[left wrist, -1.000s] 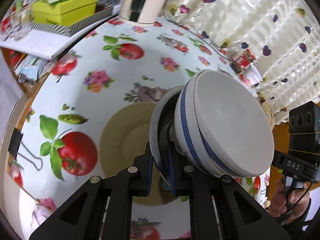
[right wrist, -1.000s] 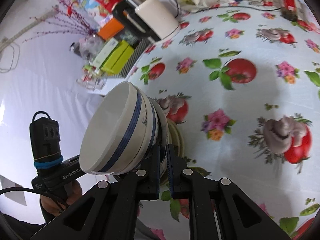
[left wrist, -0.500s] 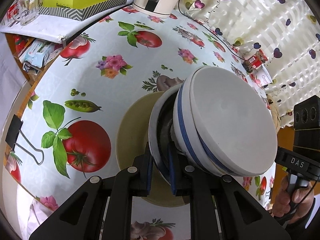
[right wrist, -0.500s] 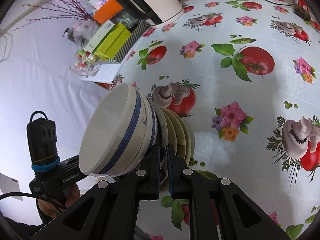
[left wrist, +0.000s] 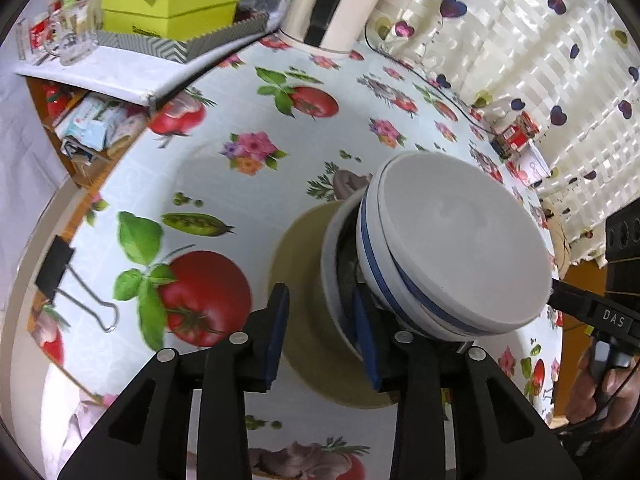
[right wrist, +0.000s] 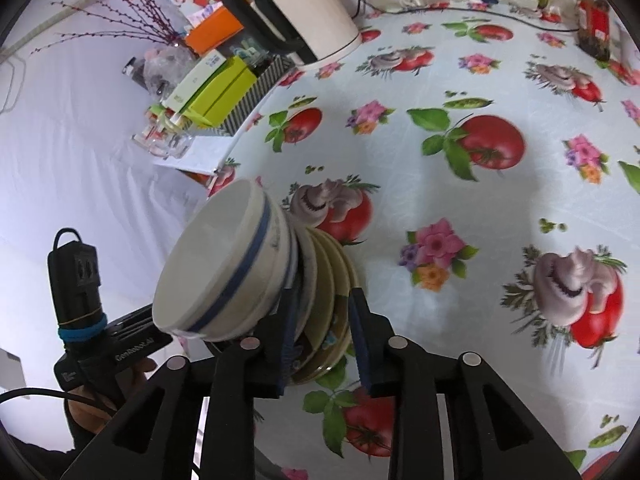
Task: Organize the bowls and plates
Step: 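Lower the bowl stack onto the beige plates with both grippers, then open both grippers and release the bowl stack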
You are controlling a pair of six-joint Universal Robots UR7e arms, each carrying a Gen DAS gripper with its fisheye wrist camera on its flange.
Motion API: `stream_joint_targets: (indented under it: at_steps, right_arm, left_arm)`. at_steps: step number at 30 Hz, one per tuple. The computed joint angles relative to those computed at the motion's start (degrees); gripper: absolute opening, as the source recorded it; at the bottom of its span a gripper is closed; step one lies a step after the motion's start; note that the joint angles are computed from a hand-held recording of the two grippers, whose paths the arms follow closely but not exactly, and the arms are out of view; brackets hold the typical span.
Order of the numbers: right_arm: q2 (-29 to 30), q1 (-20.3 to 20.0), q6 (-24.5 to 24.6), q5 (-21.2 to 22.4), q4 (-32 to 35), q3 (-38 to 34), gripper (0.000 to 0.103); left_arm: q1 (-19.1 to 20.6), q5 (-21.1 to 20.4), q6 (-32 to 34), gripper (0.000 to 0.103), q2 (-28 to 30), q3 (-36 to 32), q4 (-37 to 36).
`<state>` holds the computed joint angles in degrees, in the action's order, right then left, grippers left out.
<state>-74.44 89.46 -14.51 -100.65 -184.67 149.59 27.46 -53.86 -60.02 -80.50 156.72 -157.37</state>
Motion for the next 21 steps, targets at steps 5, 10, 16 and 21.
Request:
stream_joint_targets:
  at_steps: [5, 10, 16, 21]
  right_arm:
    - [-2.8, 1.7, -1.3, -2.0, -2.4, 2.2, 0.032]
    - [-4.0, 5.6, -2.4, -4.6, -5.2, 4.5, 0.04]
    - [-3.6, 12.1, -2.8, -9.2, -9.0, 6.8, 0.047]
    - [-1.9, 17.6, -2.2, -13.1, -11.4, 8.0, 0.056]
  left_arm:
    - [-4.6, 2.8, -4.8, 0.037, -5.3, 1.0, 8.1]
    - [-9.2, 4.1, -9.7, 0.037, -9.2, 1.4, 15.5]
    - [-18.1, 4.2, -19.8, 0.037, -13.9, 1.3, 30.3]
    - [-24.2, 2.8, -26.4, 0.037, -13.4, 0.0, 39.1]
